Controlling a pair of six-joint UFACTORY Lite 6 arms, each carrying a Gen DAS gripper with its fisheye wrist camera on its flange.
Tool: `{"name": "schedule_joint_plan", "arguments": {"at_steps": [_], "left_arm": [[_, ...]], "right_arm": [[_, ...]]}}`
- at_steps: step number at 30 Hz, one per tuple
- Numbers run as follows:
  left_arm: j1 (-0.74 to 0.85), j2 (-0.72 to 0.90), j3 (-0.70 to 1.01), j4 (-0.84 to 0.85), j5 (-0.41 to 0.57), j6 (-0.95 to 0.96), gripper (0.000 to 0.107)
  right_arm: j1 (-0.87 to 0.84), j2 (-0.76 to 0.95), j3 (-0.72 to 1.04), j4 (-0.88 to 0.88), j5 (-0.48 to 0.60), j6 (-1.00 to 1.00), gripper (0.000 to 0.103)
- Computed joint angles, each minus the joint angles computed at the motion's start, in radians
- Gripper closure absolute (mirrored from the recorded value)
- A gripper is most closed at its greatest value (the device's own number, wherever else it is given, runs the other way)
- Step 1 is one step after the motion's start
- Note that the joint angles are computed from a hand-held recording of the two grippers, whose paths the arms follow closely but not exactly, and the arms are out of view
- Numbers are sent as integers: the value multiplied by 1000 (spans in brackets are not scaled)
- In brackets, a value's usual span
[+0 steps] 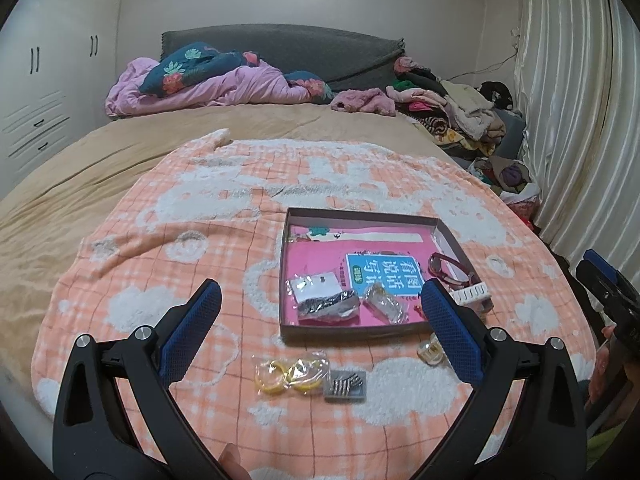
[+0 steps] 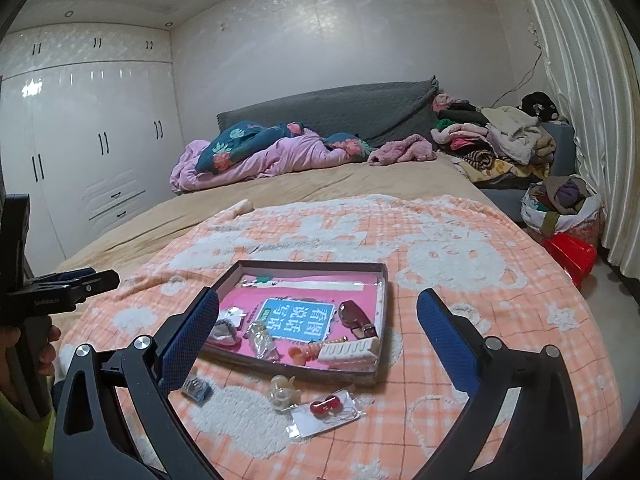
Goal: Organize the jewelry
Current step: 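Withdraw both tools from the box toward the remaining jewelry on the quilt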
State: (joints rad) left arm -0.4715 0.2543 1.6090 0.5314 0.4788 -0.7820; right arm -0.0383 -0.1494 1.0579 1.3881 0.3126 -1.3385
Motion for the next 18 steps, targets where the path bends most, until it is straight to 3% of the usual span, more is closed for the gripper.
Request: {"name": "schedule_joint_plan", "arguments": {"at_steps": [18], "left_arm": [[-7,-89,-196,13,-34,-9,13]], "right_arm": [[41,-19,-80,-141,-14,109,4]]}}
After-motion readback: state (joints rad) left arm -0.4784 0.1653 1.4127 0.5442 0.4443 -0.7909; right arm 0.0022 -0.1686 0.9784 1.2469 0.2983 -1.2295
